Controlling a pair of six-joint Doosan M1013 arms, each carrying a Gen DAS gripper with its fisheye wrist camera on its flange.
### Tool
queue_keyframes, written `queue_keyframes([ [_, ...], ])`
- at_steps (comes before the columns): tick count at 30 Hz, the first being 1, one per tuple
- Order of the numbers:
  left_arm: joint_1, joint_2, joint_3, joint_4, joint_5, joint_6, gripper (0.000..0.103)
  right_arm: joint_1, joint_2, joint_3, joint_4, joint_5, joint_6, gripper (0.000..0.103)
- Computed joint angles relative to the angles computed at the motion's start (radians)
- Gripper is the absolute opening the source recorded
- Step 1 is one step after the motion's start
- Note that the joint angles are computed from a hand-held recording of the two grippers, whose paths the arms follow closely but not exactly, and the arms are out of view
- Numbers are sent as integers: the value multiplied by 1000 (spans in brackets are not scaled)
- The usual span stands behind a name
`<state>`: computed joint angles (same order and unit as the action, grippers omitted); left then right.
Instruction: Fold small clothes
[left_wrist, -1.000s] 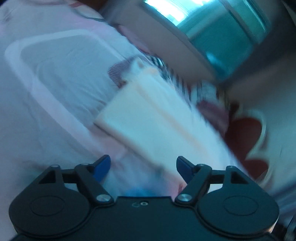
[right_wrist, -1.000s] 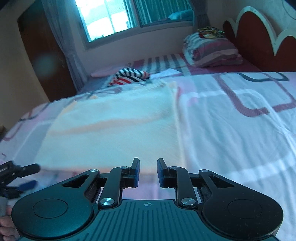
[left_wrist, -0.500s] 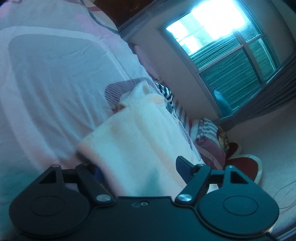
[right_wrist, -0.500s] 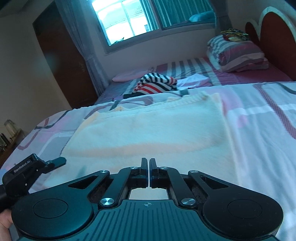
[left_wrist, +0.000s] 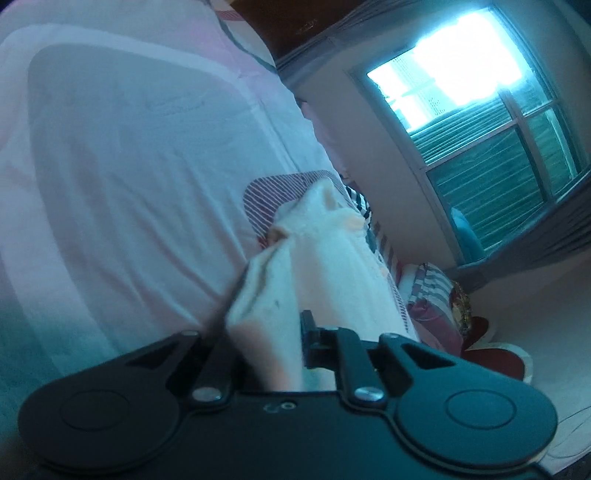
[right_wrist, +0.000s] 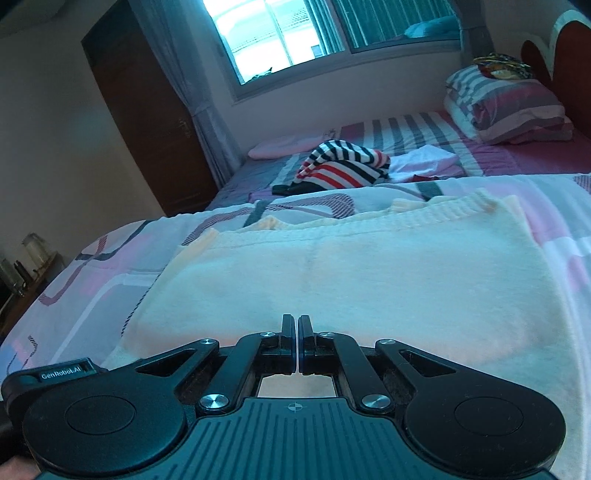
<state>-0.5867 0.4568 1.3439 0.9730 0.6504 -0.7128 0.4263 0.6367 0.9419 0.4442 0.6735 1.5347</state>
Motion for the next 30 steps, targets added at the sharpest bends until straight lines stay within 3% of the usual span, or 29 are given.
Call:
queue_keyframes([
  [2,-2,-6,-2,-6,4,37,5,4,8,-9,-10,6,0,1],
  [4,-9,-18,9,92,-14,10,5,11,33,-48,-107,74,59,0],
  [7,-5,-12,-2,45,2,56,7,3,33,-34,-73,56,65,0],
  [9,-3,-9,4,38,21,18,21,3,34,-34,-73,55,64,0],
  [11,1,-13,25,74,2,-68,16,2,31,-27,-67,52,59,0],
  [13,5,-12,18,33,5,-13,7,1,31,-25,-59,50,58,0],
  [16,1,-18,6,44,14,36,6,1,32,-26,-58,46,60,0],
  [22,-25,25,-154,-16,35,550,5,-15,9,18,15,-5,67,0],
  [26,-39,100,-324,-251,23,1013,5,-55,-82,165,74,-195,130,0],
  [30,-67,212,-514,-441,109,1341,6,-108,-152,254,-35,-266,306,0],
])
